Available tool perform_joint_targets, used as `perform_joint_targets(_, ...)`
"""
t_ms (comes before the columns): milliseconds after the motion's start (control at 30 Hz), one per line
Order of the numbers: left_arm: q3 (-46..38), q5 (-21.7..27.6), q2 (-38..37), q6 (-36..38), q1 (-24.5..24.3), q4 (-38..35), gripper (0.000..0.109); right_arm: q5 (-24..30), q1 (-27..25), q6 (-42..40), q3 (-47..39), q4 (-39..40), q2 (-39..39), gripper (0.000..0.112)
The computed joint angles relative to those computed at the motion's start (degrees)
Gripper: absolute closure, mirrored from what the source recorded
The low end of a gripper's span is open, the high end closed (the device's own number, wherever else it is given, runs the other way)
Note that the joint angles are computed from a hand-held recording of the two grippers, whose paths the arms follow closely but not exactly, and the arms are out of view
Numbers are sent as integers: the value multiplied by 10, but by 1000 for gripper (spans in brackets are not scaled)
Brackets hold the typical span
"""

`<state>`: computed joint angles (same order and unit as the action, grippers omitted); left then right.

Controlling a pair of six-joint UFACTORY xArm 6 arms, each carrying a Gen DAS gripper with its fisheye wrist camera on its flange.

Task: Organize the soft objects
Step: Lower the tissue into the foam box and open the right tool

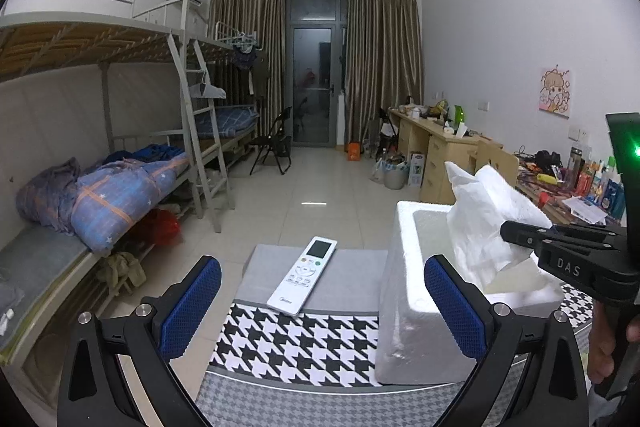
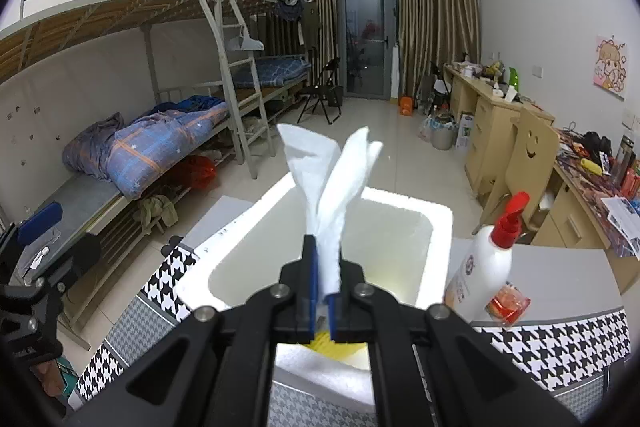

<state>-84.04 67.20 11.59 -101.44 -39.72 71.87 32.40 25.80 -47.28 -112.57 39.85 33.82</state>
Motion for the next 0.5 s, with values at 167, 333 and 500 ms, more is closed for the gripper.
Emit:
perform_joint_targets(167, 13, -3, -8, -7, 0, -1, 7, 38, -3, 32, -37, -30, 28, 100)
perform_joint_targets(333, 15, -4, -10, -11, -2, 4, 7, 60, -7, 67, -59, -60, 43, 55)
perform_joint_targets(500, 9, -8, -6, -5, -3, 4, 7, 45, -6, 61, -36, -61, 27, 44)
